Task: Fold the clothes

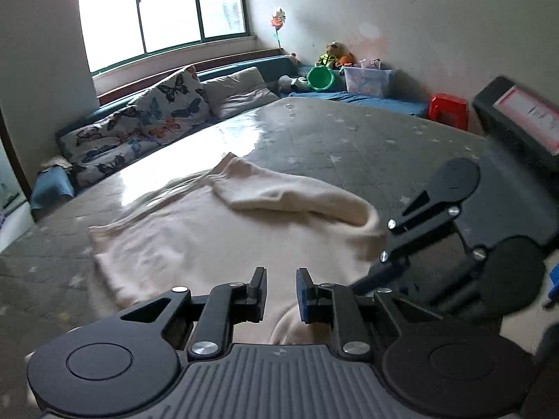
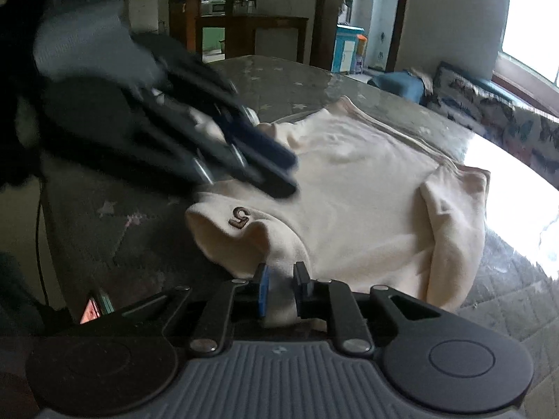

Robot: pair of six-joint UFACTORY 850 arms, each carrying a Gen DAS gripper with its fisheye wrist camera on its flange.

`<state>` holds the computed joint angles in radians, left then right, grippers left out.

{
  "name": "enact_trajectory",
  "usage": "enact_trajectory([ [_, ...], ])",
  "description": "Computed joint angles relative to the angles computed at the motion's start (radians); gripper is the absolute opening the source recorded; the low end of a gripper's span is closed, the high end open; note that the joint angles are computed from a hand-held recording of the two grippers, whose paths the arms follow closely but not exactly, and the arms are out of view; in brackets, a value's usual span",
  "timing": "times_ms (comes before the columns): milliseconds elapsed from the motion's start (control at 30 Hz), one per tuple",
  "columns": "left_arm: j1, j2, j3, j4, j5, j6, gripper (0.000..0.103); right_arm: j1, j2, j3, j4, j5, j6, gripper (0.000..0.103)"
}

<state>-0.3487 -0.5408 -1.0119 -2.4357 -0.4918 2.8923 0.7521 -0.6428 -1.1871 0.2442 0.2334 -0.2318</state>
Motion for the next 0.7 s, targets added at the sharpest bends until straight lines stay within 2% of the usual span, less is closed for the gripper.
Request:
enact_trajectory([
  [67,-0.005,-0.041,-0.04,0.078,0.021,-0.092,0.019,-0.018,0.025,0.017,-0.081,-0.002,0.099,0.014],
  [133,-0.004,-0.064,-0.058,0.148,0.031,-0.16,0.019,-0.04,0.056,0.038,-0.066,0.012,0.11,0.014],
  [167,-0.004,-0.075,-0.066,0.18,0.035,-0.19,0.02,-0.048,0.066,0.043,-0.03,0.019,0.086,0.014],
  [267,-0.005,-0.078,-0.054,0.157,0.022,-0.146,0.02,-0.084,0.067,0.022,0.21,0.043,-0.12,0.014],
  [433,-0.001,-0.078,-0.045,0.157,0.005,-0.145,0.02,-0.164,-0.048,-0.143,0.417,0.041,-0.236,0.015],
  [533,-0.002,-0.075,-0.039,0.147,0.0,-0.134,0.02,-0.199,-0.13,-0.256,0.491,0.012,-0.268,0.015],
  [700,-0.001,-0.071,-0.031,0.135,-0.01,-0.114,0.02,-0.223,-0.254,-0.429,0.843,-0.024,-0.605,0.022],
])
